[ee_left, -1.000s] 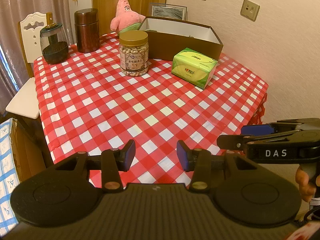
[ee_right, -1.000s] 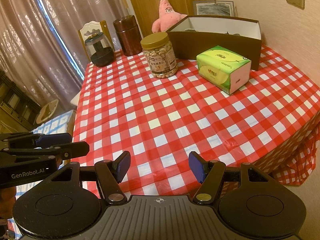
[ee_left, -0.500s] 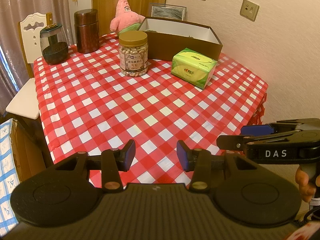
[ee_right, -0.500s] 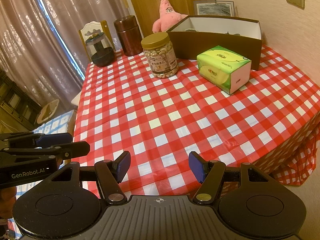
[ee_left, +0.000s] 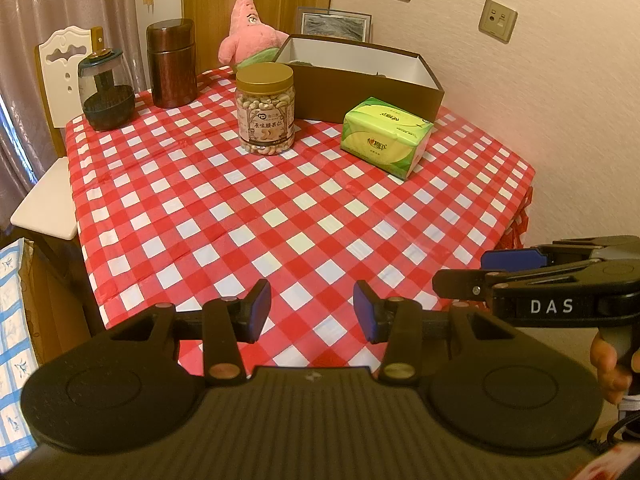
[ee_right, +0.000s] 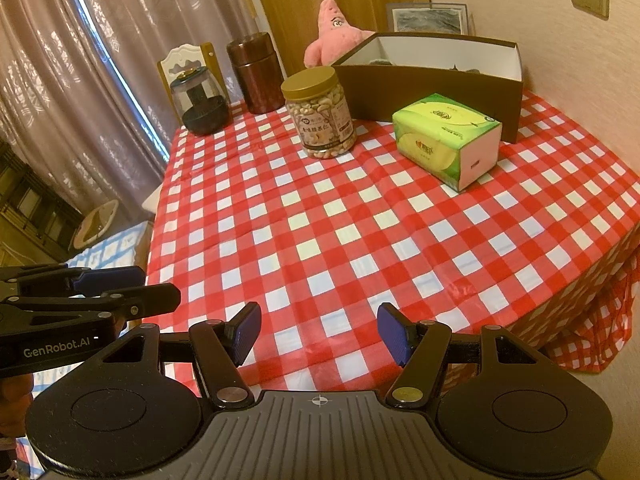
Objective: Organize soft objects
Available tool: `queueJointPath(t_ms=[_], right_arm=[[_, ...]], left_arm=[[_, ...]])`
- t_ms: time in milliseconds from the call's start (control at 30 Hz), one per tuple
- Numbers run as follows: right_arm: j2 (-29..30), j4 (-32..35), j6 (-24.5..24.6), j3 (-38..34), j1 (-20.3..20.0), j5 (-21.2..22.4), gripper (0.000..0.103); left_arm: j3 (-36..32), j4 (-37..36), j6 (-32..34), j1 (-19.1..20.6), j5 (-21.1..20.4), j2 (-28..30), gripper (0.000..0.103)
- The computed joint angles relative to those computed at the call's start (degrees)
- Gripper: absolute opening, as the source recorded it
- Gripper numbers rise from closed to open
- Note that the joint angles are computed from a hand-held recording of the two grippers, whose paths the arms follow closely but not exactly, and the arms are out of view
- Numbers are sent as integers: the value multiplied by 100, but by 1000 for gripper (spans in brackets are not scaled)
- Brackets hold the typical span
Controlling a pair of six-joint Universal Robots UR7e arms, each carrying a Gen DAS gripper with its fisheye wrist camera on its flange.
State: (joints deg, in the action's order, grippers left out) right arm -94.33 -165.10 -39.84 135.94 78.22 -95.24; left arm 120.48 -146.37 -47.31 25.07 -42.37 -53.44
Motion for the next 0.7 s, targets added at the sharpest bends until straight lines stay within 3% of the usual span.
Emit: queueJointPath(t_ms=[700], right_arm=[[19, -28, 7, 2, 12, -6, 64]], left_arm=[[-13, -19, 4, 5, 4, 27, 42]])
